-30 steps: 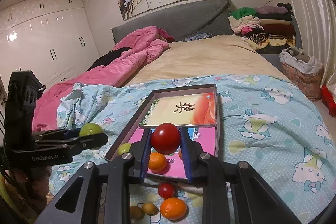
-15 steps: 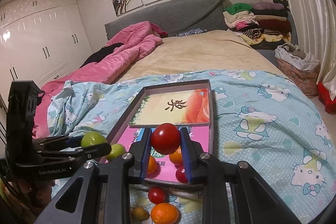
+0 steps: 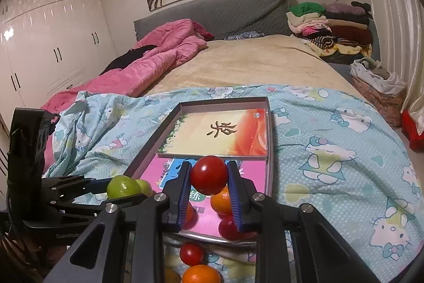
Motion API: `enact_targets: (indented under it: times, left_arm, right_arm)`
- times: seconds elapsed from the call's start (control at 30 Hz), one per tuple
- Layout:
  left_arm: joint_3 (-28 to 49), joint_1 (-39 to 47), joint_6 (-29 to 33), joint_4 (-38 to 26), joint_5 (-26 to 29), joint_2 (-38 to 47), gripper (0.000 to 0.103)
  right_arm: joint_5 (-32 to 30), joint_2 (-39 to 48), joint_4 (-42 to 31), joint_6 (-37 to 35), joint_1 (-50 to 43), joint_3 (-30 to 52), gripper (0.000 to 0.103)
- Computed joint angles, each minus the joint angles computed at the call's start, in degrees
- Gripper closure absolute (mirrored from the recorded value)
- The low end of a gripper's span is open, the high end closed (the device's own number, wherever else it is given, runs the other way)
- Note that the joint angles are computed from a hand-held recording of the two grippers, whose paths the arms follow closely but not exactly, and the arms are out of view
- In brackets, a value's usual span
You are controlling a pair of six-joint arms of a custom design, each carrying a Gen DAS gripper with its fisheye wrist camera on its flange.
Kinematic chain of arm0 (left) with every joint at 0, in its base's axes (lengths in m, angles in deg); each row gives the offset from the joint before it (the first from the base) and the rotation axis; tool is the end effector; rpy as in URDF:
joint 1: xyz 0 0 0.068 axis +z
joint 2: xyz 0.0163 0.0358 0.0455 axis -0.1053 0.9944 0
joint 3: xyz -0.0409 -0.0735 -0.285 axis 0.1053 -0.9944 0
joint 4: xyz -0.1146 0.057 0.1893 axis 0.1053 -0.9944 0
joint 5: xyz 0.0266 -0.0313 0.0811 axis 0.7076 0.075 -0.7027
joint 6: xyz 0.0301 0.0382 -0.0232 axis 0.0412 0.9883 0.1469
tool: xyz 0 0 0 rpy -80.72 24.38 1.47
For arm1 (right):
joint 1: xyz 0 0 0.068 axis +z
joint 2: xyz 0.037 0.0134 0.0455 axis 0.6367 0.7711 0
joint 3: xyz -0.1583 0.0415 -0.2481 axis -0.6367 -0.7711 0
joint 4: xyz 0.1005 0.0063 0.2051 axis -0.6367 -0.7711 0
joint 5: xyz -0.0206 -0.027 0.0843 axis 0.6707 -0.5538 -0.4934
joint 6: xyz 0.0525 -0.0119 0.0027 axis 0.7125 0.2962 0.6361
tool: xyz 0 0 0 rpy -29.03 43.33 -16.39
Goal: Organize fruits
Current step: 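Lower the lime onto the workbook with the left tool while the right lowers the tomato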
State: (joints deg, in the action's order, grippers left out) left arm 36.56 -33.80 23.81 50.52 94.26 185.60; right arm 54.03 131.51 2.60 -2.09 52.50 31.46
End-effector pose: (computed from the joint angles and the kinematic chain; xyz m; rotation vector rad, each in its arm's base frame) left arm 0.3058 -0.1722 0.1991 0.7884 2.3987 -0.5286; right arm 0.2049 0.0401 0.2154 0.2591 2.1902 0.1167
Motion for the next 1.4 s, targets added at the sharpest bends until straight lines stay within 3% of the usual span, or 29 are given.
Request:
enact_targets:
  times: [0.6,0.9,1.2,1.4]
  left_arm:
    - [-0.18,-1.56,1.76,2.56,-1.68,0.84,0.046]
    - [3.89,-2.28,-0.23,2.32,-0.93,3.49,0.046]
    - [11.00,-1.83,-0.10,-2.23,-0.90,8.93,0.046]
    - [16.88,-2.06,1.84,-6.83,-0.42,13.32,0.052]
  right_arm:
    - [1.30,3.76,-1.21,-0.73,0.63,-0.14,0.076]
    - [1.08,3.93,-2.37,-1.09,-0.58,-0.41,0.076]
    - [0.63,6.74,-2.25,-2.91,2.28,0.21,0.076]
    - [1.34,9.88,-2.37,-3.53,4.43,1.25,0.076]
